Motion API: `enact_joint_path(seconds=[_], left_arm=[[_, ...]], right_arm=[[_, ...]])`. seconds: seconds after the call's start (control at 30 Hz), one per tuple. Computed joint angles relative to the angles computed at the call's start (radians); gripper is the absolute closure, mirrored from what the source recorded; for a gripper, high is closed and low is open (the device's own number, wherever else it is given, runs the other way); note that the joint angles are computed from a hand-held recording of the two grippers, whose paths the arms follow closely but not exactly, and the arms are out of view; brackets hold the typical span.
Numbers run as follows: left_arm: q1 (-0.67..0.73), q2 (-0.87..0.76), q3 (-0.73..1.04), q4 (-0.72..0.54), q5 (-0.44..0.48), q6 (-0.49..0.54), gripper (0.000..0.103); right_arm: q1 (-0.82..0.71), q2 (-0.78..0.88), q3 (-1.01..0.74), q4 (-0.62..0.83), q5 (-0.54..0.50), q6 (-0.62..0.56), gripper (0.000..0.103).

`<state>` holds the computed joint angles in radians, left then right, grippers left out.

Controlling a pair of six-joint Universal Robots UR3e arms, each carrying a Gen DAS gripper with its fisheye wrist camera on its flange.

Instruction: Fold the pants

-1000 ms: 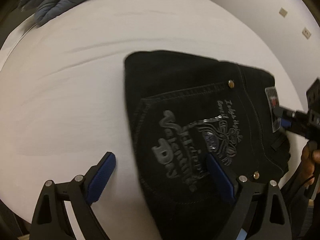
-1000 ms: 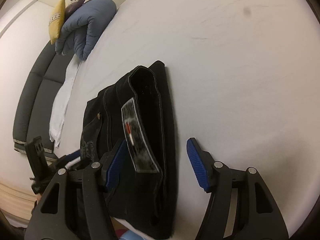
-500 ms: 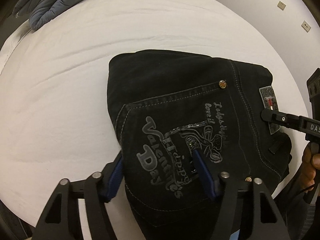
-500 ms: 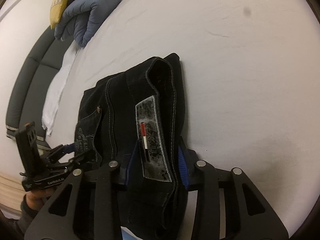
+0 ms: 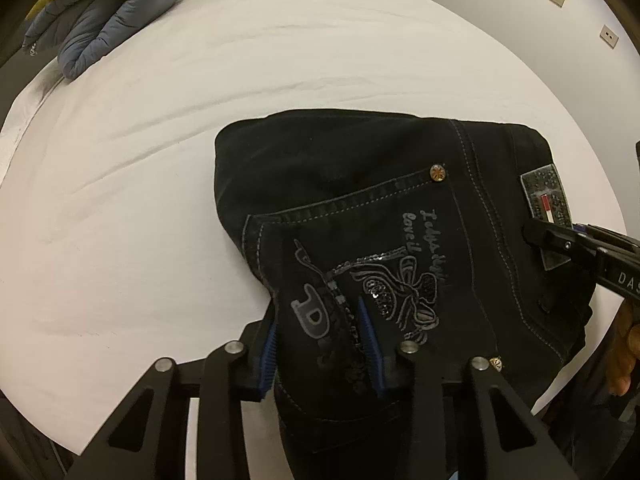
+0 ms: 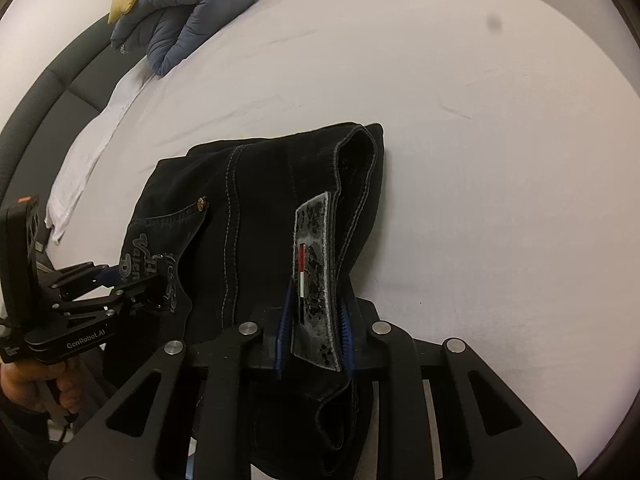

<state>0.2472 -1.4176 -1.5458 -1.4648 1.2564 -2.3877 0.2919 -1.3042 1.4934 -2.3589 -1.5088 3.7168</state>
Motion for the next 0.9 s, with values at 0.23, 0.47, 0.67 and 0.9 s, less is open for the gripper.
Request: enact_joint_path(seconds=[0.23,0.47,0.67,0.9], left_arm=[[0.053,-0.017,0.099,-0.091,-0.036,0.029,0.080],[0.082,-0.004,0.166,-0.155,-0.080,0.046,0.083],[0.040,-0.006,0.181,-0.078,-0.095,0.008,0.083],[-0.063,-0.176,0.379,-0.021,-0.074,-0.090,0.083]], right_arm=[[0.085,-0.005,-0.082,0.042,-0.140,-0.024,0.088],[0.122,-0.035,-0.134,0.068,-0.178,-0.032,0.090],[0.099,-0.082,-0.167,0.093,-0.175,-0.068,0.090],[-0.014,-0.086,-0.261,0.146,-0.131,-0.162,0.090]])
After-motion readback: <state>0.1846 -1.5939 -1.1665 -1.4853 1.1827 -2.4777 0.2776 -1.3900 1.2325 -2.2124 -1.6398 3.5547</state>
